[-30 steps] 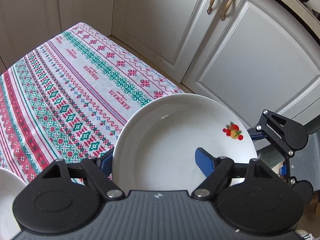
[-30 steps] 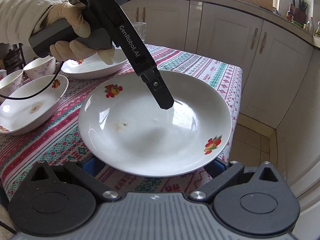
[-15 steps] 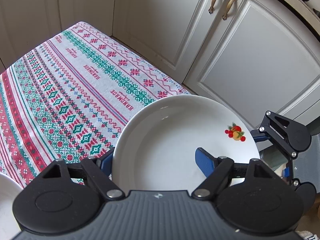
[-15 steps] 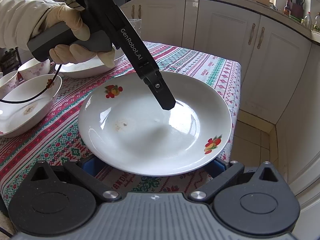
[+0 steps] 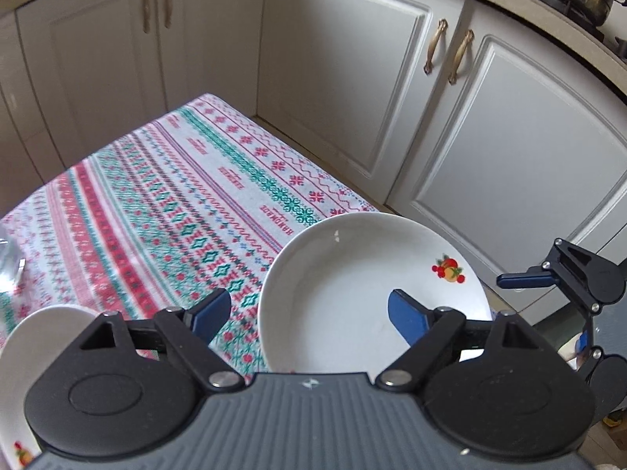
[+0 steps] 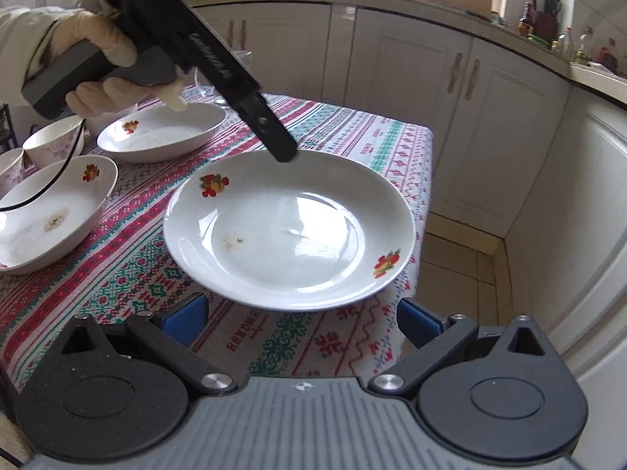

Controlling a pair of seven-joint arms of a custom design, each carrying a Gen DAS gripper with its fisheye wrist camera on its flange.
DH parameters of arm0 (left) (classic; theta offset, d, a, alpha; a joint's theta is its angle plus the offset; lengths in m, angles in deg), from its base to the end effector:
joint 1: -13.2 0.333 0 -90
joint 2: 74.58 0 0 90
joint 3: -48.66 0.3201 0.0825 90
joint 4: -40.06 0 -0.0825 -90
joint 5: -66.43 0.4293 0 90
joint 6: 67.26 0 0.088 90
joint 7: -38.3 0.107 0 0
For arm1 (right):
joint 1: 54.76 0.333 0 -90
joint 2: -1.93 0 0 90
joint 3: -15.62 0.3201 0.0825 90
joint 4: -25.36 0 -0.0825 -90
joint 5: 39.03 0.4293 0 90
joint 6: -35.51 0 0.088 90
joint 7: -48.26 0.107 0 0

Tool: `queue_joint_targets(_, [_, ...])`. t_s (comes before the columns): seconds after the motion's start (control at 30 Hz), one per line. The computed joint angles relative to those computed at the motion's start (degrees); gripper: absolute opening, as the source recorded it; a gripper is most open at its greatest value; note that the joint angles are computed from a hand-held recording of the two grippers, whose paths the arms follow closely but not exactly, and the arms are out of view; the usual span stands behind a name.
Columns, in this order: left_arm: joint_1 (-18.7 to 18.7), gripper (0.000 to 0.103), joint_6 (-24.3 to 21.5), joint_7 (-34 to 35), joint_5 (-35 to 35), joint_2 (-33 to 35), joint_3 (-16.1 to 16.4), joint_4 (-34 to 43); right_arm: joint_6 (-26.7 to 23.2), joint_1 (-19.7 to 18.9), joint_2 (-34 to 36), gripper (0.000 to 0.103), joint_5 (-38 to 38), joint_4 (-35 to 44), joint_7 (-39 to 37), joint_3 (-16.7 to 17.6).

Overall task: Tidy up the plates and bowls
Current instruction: 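Lift the stained plate with the left tool and tilt it up, then carry the held plate with the left tool toward the other flower-decorated plate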

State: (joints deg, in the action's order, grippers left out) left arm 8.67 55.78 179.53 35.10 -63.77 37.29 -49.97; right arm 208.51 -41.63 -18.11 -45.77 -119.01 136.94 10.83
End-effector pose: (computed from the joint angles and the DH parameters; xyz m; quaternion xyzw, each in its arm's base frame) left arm 0.6708 -0.2018 0.5756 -0.2897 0.9000 -0.3231 0.0420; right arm 0.5008 0.0805 0.4826 -0.7255 0.5514 -0.2850 0.2974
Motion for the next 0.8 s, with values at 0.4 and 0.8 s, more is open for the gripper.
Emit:
queue_joint_targets(0.4, [0.22, 0.09, 8.32, 11.98, -12.51, -22.47, 5.35, -24.81, 5.74, -1.62, -8.68, 0.103, -4.63, -7.5, 11.66, 5.59])
queue_joint_targets(0.8, [-0.49, 0.091, 13.62, 13.38, -9.14, -36.31, 10.3, -42.02, 6.23, 3.68, -10.05, 0.103, -6.96, -9.02, 13.7, 4.63])
